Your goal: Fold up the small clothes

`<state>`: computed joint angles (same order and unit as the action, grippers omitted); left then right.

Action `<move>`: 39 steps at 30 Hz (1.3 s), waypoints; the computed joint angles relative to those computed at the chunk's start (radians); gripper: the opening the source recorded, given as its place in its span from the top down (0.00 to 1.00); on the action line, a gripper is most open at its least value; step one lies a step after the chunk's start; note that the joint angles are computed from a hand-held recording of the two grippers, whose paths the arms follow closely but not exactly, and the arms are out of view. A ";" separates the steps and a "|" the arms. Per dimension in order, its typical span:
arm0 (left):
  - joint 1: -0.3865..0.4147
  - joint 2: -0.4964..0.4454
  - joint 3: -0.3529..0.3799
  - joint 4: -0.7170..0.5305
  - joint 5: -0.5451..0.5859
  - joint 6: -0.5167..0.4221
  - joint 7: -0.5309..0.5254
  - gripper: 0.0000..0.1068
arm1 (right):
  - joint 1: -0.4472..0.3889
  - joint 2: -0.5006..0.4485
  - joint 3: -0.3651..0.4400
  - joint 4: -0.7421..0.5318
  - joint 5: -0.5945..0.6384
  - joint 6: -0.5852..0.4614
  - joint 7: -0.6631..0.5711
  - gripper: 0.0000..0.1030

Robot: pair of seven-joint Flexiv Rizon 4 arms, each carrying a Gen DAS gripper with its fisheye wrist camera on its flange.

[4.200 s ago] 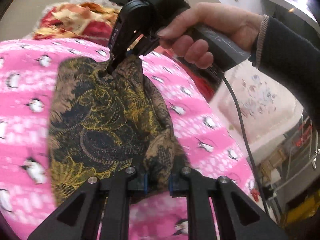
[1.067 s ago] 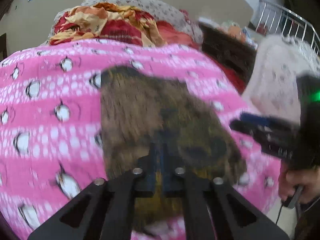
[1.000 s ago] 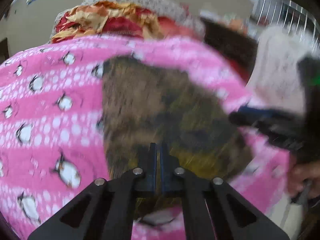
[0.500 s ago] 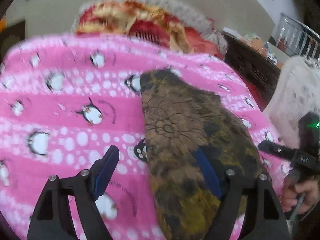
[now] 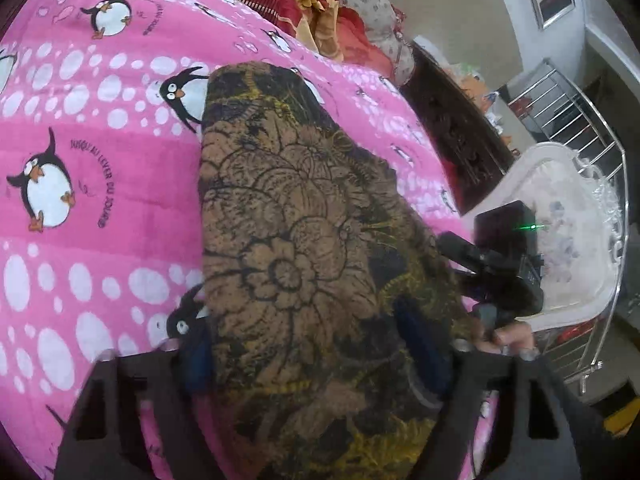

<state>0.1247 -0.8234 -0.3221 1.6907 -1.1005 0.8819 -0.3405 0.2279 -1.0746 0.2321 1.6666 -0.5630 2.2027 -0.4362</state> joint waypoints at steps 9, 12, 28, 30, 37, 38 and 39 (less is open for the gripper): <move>-0.006 -0.024 -0.008 -0.012 -0.003 0.096 -0.032 0.71 | 0.069 -0.014 -0.053 -0.013 0.104 0.002 -0.002 0.65; 0.007 0.007 -0.023 0.019 -0.031 0.121 -0.004 0.82 | 0.090 0.001 -0.060 -0.015 0.133 -0.029 -0.029 0.78; 0.161 -0.005 0.071 -0.067 0.027 0.069 0.004 0.83 | 0.086 -0.271 0.268 -0.570 -0.037 -0.415 -0.052 0.79; 0.178 -0.016 0.064 -0.071 0.024 0.070 0.009 0.83 | 0.103 -0.294 0.292 -0.637 -0.055 -0.477 -0.103 0.79; 0.179 -0.041 0.048 -0.056 0.045 0.160 0.048 0.61 | 0.090 -0.264 0.286 -0.581 0.053 -0.507 -0.153 0.74; 0.178 -0.037 0.052 -0.058 0.055 0.163 0.035 0.58 | 0.097 -0.247 0.263 -0.561 0.080 -0.488 -0.140 0.69; 0.176 -0.030 0.054 -0.057 0.063 0.176 0.026 0.58 | 0.116 -0.202 0.208 -0.516 0.128 -0.476 -0.130 0.65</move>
<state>0.3006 -0.8537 -0.2681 1.6334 -1.0377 1.0581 -0.3141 0.3442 -1.2764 0.4397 1.1504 -0.4351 1.7267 -0.5665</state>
